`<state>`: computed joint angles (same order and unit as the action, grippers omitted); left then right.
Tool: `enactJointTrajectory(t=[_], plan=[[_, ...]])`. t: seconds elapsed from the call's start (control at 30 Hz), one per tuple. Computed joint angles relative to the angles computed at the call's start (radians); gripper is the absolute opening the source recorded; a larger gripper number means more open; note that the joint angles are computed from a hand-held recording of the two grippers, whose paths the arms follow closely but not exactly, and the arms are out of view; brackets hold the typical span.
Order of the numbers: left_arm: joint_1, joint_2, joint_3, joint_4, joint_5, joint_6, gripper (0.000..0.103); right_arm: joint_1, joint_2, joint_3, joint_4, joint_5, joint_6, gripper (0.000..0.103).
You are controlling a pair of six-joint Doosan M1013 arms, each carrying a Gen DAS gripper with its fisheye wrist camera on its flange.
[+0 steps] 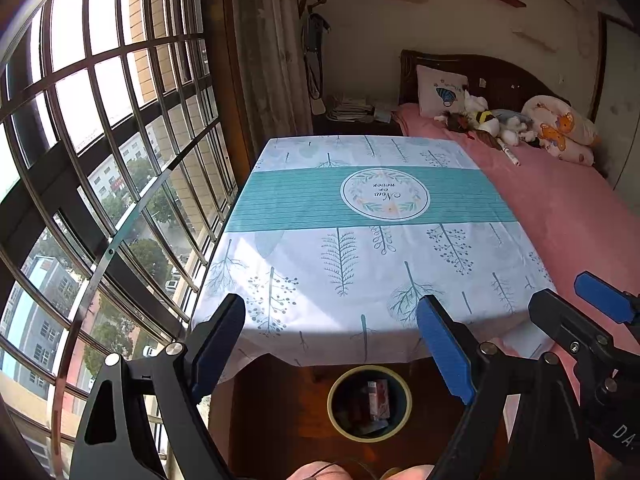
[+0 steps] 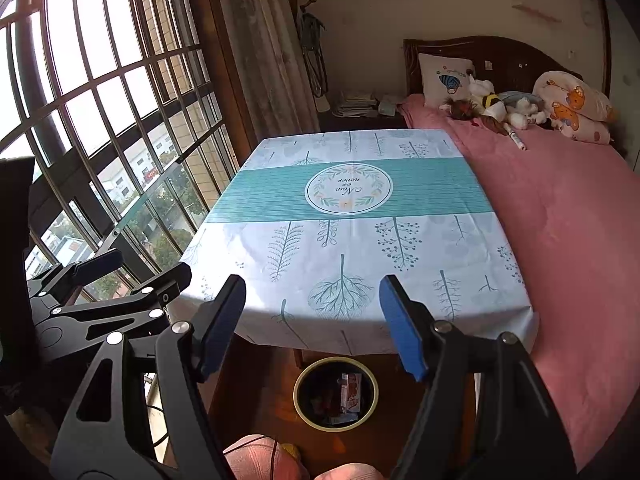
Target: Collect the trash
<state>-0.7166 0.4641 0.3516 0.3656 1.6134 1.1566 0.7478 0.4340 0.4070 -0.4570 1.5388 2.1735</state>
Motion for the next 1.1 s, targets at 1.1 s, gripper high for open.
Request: enactJointTrajectory(t=[1.1], plan=[[-0.005, 0.017, -0.032, -0.002, 0.015, -0.001, 0.089, 0.004, 0.012, -0.016, -0.008, -0.007, -0.009, 0.068]])
